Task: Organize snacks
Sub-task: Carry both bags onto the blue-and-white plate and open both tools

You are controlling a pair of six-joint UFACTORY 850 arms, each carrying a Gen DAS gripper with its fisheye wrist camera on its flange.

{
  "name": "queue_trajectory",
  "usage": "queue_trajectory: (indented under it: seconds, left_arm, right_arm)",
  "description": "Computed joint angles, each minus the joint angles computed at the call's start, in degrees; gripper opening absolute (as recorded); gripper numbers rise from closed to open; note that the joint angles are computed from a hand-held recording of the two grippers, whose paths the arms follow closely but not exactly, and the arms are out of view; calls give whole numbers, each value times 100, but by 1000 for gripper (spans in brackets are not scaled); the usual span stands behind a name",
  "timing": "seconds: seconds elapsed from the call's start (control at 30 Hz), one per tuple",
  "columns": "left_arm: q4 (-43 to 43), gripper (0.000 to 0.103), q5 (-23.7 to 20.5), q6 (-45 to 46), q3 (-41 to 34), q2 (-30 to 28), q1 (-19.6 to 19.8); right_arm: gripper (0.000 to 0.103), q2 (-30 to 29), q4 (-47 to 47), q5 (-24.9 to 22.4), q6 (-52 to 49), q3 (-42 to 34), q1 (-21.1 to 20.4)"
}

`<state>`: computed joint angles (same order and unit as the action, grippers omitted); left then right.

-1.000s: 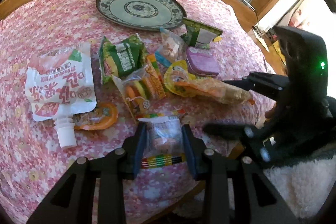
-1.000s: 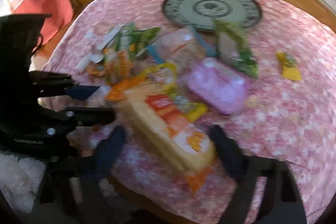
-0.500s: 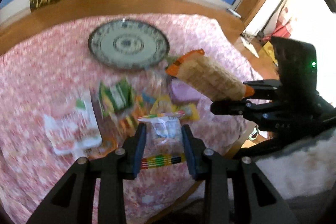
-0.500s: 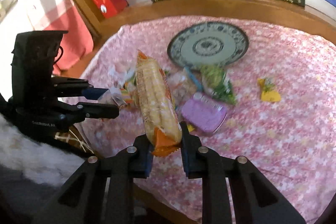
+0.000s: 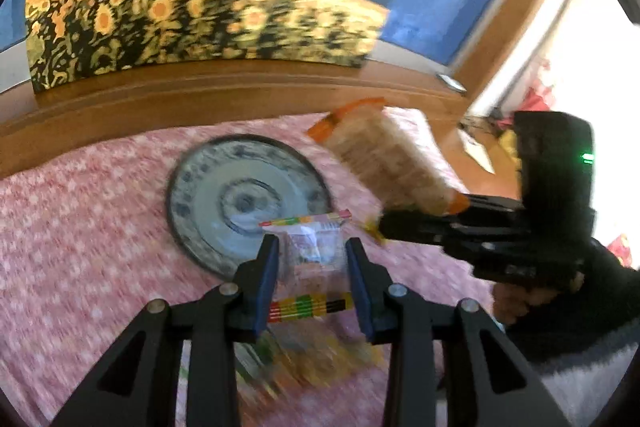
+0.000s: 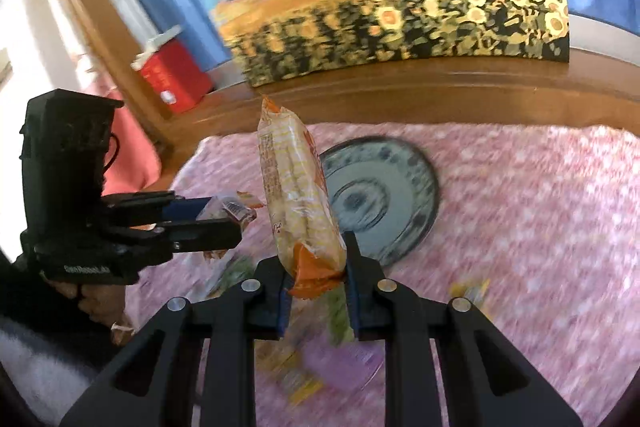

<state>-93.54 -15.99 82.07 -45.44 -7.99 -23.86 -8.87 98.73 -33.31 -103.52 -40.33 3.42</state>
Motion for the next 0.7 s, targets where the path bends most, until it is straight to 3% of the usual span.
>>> queue_trajectory:
  seconds: [0.1,0.27,0.47,0.57,0.7]
  left_arm:
    - [410,35,179,-483,-433,-533,91]
    - [2111,35,61,-2416,-1040,-1332,310]
    - [3770,36,110,-4260,-1411,-1802,325]
    - [3797,37,210,-4312,-1440,-1870,279]
    - [4000,40,443,-4728,-1523,-1951,180]
  right_arm:
    - [23,-457,-232,490,427,-487,114]
    - [23,-1294,-1141,839,1739,-1294,233]
    - [23,-1839,-1865,410,2667,-1815,238]
    - [23,-2056,-2023,59,3184,-1976,170]
    - [24,-2111,-2183,-23,3620,-1999,120]
